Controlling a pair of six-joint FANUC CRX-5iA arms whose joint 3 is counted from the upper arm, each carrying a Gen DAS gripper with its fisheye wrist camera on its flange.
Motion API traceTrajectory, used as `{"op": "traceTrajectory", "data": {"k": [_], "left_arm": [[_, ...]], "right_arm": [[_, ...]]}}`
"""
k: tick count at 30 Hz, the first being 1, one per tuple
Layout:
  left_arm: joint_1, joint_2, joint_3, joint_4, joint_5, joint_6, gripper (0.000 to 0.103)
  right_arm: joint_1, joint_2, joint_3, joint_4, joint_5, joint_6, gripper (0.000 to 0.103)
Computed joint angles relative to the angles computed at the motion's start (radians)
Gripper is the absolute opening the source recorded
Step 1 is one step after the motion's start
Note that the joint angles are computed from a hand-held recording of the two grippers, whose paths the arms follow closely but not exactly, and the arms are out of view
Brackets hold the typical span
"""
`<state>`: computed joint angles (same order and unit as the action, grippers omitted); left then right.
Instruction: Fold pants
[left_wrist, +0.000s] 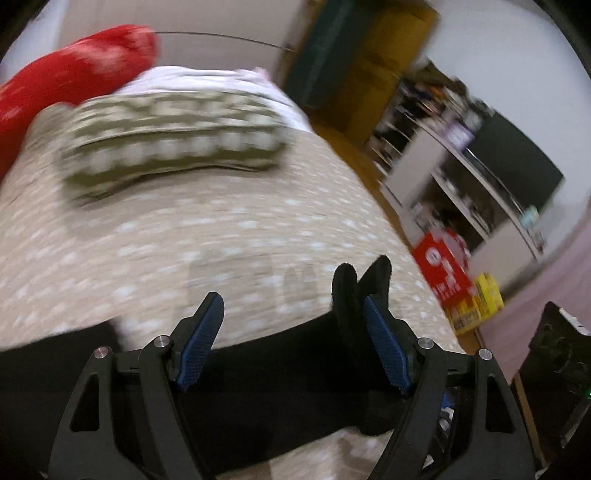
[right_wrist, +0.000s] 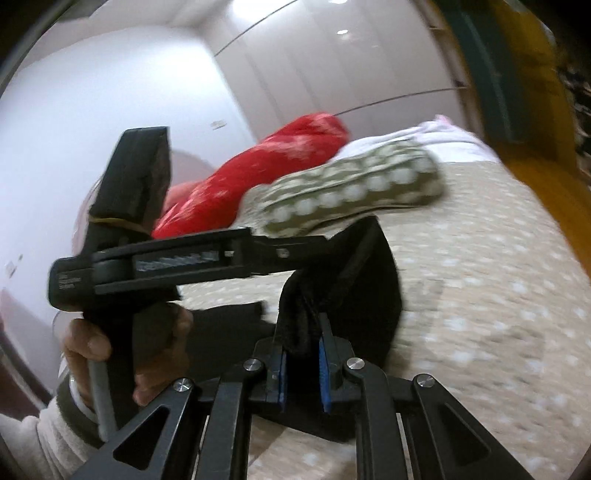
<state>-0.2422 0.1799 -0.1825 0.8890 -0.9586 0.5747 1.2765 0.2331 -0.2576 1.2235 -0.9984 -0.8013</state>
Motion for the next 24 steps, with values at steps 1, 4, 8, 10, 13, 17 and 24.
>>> {"op": "traceTrajectory", "data": {"k": [1,4,8,10,13,17,24], "left_arm": [[0.037,-0.015,-0.024,0.008,0.007,-0.006,0.078],[0.125,-0.020,-0.058,0.006,0.009,0.015,0.078],[0.194,0.002,-0.078,-0.042,0.008,0.088,0.078],[0.205,0.009,-0.086,-0.080,0.012,0.108,0.078],[0.207,0.005,-0.113,-0.077,0.018,0.069,0.078],[0.174,0.004,-0.138,-0.068,0.014,0.071,0.078],[0.104,-0.024,-0.169,-0.078,0.072,0.044,0.070]], "right_arm": [[-0.021,0.026,0.026,0.009,0.048,0.019,0.013],[-0.087,0.109,0.101,0.017,0.212,0.060,0.013],[-0.140,0.255,0.248,-0.143,0.369,0.203,0.023],[-0.144,0.255,0.248,-0.145,0.403,0.209,0.034],[-0.149,0.158,0.124,0.046,0.435,0.042,0.039],[-0.056,0.111,0.116,-0.079,0.098,0.131,0.039],[-0.047,0.109,0.087,-0.219,0.073,0.031,0.032]]}}
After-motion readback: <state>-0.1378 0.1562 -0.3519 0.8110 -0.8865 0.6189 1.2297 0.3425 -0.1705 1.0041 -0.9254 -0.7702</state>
